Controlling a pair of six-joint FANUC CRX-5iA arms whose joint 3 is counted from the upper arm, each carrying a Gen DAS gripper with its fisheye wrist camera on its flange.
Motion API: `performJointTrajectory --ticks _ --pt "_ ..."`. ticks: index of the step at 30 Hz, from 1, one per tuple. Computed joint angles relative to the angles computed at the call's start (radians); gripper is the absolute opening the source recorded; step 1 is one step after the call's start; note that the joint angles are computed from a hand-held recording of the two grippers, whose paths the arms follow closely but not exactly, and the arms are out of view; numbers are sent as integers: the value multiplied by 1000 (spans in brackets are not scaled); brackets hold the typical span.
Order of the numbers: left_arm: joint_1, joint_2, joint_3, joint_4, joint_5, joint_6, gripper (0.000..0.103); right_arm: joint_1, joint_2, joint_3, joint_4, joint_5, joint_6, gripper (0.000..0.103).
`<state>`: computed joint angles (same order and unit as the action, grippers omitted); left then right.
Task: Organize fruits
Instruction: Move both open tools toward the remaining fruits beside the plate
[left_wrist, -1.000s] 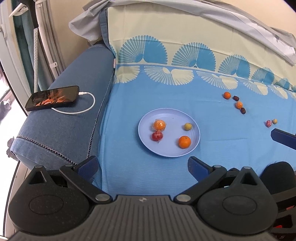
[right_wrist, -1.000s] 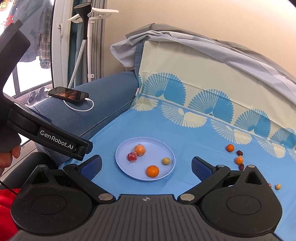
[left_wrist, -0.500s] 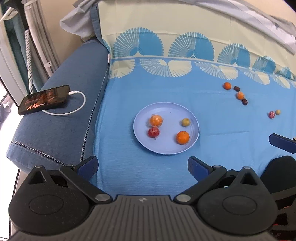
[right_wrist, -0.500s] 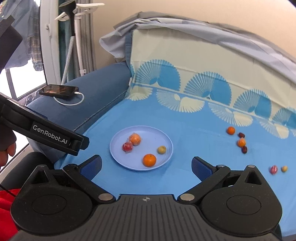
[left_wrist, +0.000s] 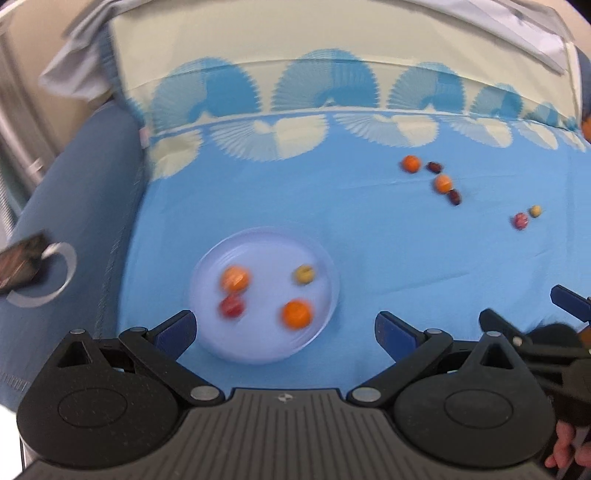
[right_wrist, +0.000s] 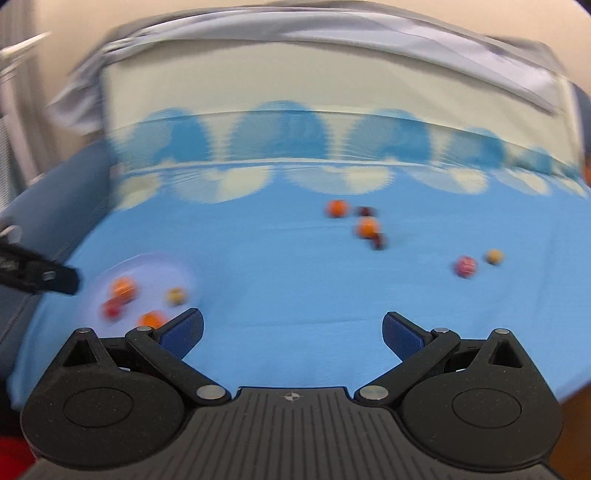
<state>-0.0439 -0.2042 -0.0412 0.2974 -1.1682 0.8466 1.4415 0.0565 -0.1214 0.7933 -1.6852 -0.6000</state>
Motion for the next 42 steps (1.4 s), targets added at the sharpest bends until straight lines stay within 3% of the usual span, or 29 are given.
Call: performJointTrajectory --ticks 6,9,11,16,20,24,30,42 --pt "-193 127 46 42 106 66 103 -55 -91 -155 -103 -119 -194 102" --pt "-302 238 121 18 123 119 103 -107 -129 -242 -143 -129 -228 102" --pt "-366 314 181 -16 140 168 103 -141 -172 -323 -144 -93 -252 102" --pt "-487 528 373 -90 126 280 103 -278 -299 -520 -135 124 -321 102" --pt "-550 684 518 -116 98 321 103 -396 -254 -552 -163 182 -252 102" --pt "-588 780 600 -153 95 353 103 -444 -242 -580 -171 273 -219 102" --pt "-601 856 682 -192 52 423 103 -473 -176 -539 -175 254 -155 102" --pt "-612 883 745 -234 1 469 101 -462 -173 -532 -179 234 -159 102"
